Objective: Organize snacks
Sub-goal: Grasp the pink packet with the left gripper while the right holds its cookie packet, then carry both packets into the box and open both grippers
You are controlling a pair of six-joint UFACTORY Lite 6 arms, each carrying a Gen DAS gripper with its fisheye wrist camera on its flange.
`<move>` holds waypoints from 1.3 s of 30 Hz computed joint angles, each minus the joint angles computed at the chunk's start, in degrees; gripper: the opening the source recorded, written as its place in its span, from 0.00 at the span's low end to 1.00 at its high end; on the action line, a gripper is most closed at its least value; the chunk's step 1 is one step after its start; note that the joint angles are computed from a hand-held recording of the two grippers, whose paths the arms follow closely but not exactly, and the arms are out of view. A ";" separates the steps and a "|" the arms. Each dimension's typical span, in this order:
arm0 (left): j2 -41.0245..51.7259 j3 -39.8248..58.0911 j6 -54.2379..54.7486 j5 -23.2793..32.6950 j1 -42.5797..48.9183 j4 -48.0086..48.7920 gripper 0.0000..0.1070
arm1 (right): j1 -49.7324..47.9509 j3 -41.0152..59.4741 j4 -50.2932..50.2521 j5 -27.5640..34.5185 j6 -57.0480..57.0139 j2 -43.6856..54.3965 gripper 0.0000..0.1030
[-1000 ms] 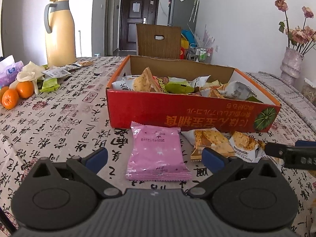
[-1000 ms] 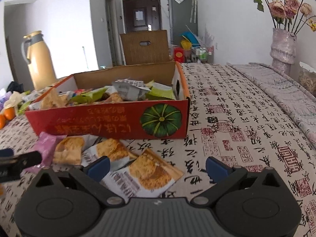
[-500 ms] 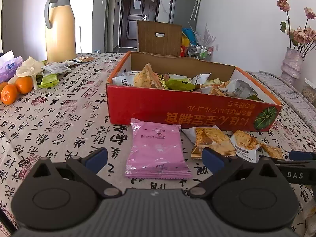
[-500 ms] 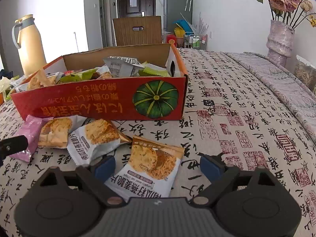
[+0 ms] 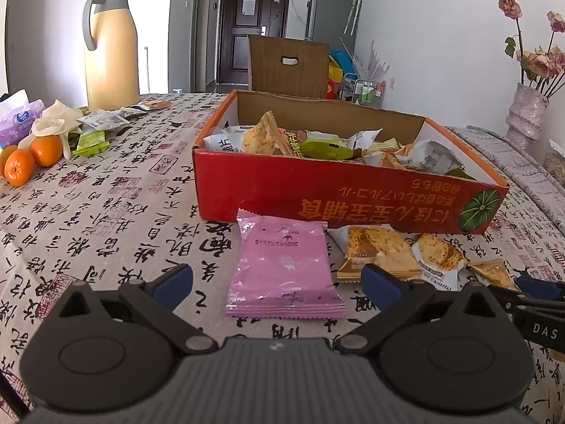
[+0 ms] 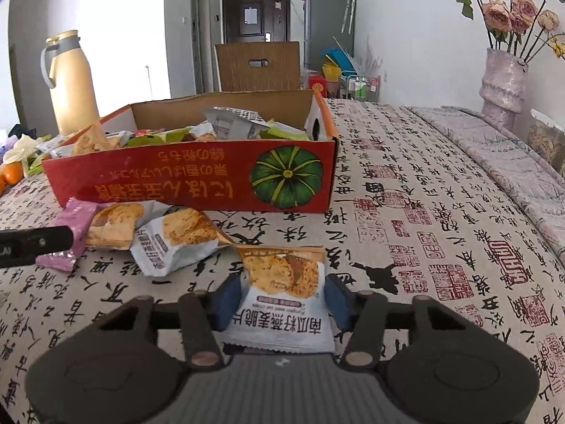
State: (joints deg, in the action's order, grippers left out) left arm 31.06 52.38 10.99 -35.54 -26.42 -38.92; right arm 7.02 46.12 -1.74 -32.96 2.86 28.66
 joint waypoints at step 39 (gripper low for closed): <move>9.24 17.93 29.28 11.01 0.35 -24.91 0.58 | -7.51 -0.48 -15.05 -8.23 13.64 2.22 0.38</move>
